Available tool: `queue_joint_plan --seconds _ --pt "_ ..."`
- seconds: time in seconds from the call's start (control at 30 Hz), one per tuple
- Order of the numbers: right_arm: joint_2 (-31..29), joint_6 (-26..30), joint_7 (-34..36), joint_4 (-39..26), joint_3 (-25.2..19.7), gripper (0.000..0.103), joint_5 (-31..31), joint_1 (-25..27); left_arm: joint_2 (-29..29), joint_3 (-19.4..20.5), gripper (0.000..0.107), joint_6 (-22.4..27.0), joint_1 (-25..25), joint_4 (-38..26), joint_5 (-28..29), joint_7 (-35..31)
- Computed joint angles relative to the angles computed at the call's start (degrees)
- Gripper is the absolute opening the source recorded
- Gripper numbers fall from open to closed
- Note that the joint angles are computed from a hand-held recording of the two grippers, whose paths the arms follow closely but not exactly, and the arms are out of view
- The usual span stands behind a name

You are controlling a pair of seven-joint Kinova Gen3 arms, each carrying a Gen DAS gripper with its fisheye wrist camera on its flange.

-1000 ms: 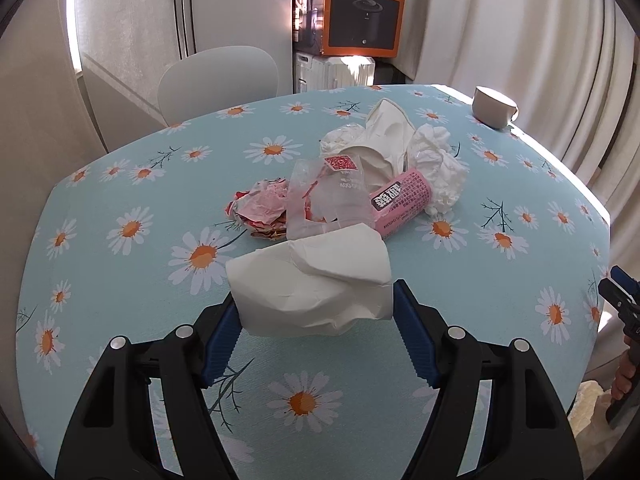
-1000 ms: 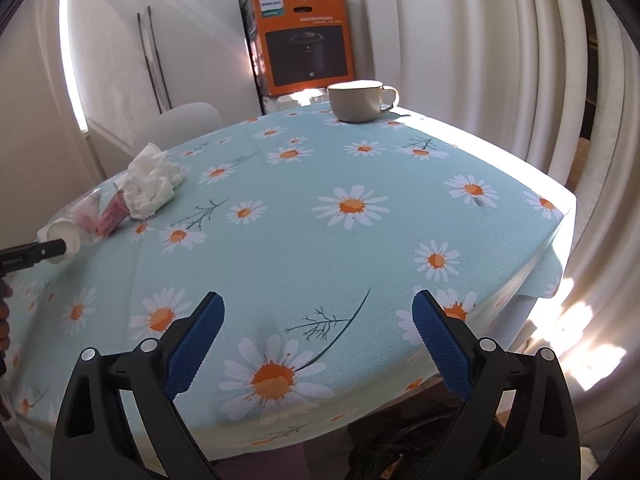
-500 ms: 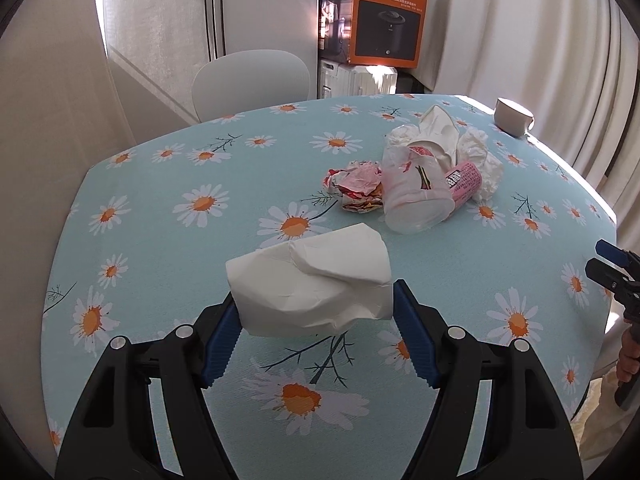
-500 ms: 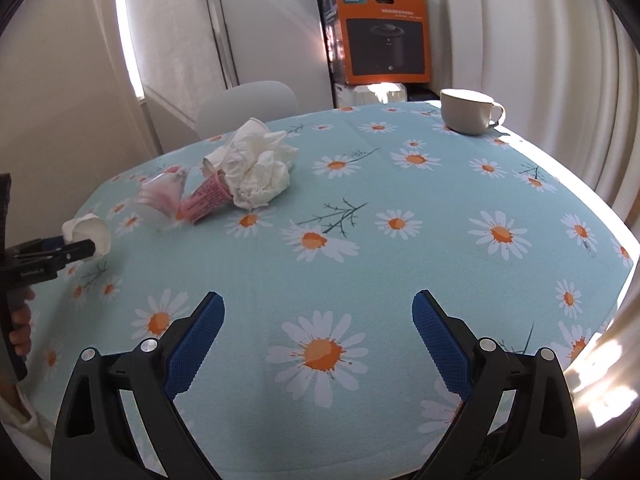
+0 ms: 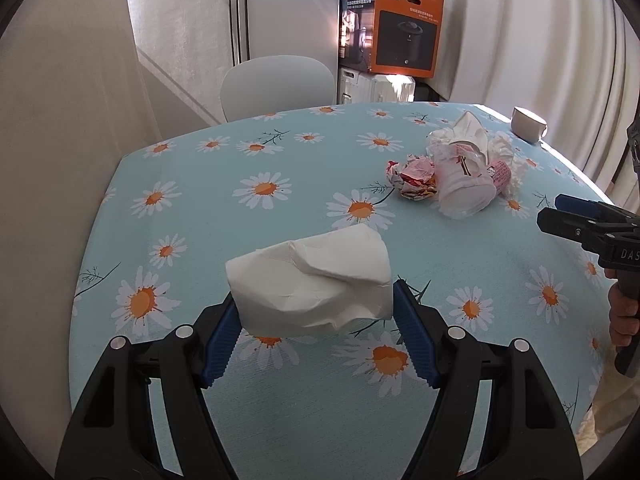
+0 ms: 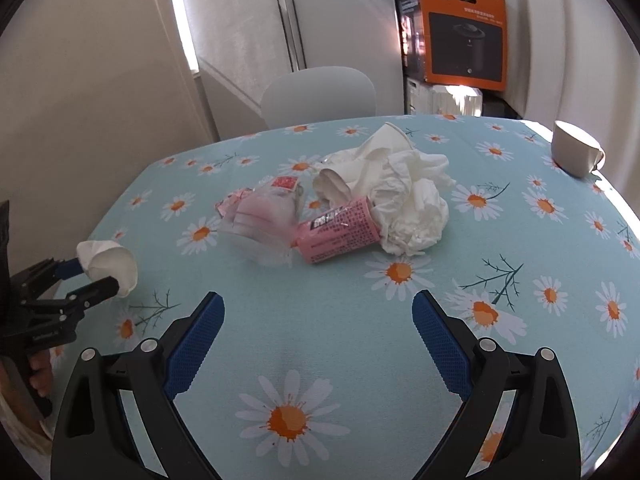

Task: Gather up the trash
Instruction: 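Grasp the clear plastic bag with red QR label using the right gripper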

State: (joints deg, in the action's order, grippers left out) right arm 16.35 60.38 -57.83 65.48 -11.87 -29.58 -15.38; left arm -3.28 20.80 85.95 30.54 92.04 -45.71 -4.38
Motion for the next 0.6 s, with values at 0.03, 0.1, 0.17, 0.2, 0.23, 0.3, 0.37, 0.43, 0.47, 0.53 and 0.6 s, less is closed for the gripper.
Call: queue_joint_plan --seconds 0.03,0.1,0.17,0.2,0.23,0.3,0.37,0.43,0.47,0.53,0.6 --pt "0.37 -0.22 -0.84 -0.66 -0.06 0.091 0.7 -1.01 -0.55 -0.22 0.072 -0.66 -0.1 0.52 0.54 0.35" --pt "1.28 -0.4 -2.87 -2.22 -0.1 0.091 2.5 -3.12 -2.21 -0.86 0.072 -3.61 -0.87 1.6 2.33 0.48" --pt "2.6 0.1 -4.62 -4.28 -0.28 0.091 4.2 -5.03 -3.85 -0.83 0.072 -6.83 -2.08 2.76 3.82 0.38" --pt "3.23 0.19 -5.69 -5.3 -0.26 0.091 5.16 -6.04 -4.03 -0.39 0.072 -7.46 -2.67 2.92 4.15 -0.03" --pt "3.55 -0.3 -6.71 -5.8 -0.18 0.091 6.13 -6.98 -3.87 0.37 0.072 -7.58 -3.1 2.89 3.99 -0.01" --pt "4.16 -1.49 -8.58 -6.6 -0.06 0.091 7.97 -8.66 -3.77 1.21 0.072 -8.13 -3.53 2.87 3.95 -0.8" --pt "4.95 -1.95 -10.35 -7.56 -0.09 0.091 9.05 -9.63 -3.77 1.93 0.072 -8.31 -3.78 2.85 3.66 -0.71" --pt "5.86 -2.11 -12.33 -8.84 0.15 0.091 10.43 -10.73 -3.92 2.39 0.072 -8.43 -3.87 2.99 3.26 -0.81" --pt "6.05 -2.61 -13.37 -9.04 0.32 0.091 11.08 -11.17 -3.96 2.56 0.072 -8.43 -3.95 3.0 3.11 -0.75" --pt "6.43 -3.27 -14.57 -9.44 0.26 0.091 11.95 -11.61 -4.02 2.63 0.072 -8.68 -4.12 3.04 3.19 -0.71" --pt "7.7 -1.45 -14.07 -11.31 -0.52 0.083 11.79 -11.48 -4.06 2.67 0.072 -8.75 -4.34 3.08 3.42 -0.64"
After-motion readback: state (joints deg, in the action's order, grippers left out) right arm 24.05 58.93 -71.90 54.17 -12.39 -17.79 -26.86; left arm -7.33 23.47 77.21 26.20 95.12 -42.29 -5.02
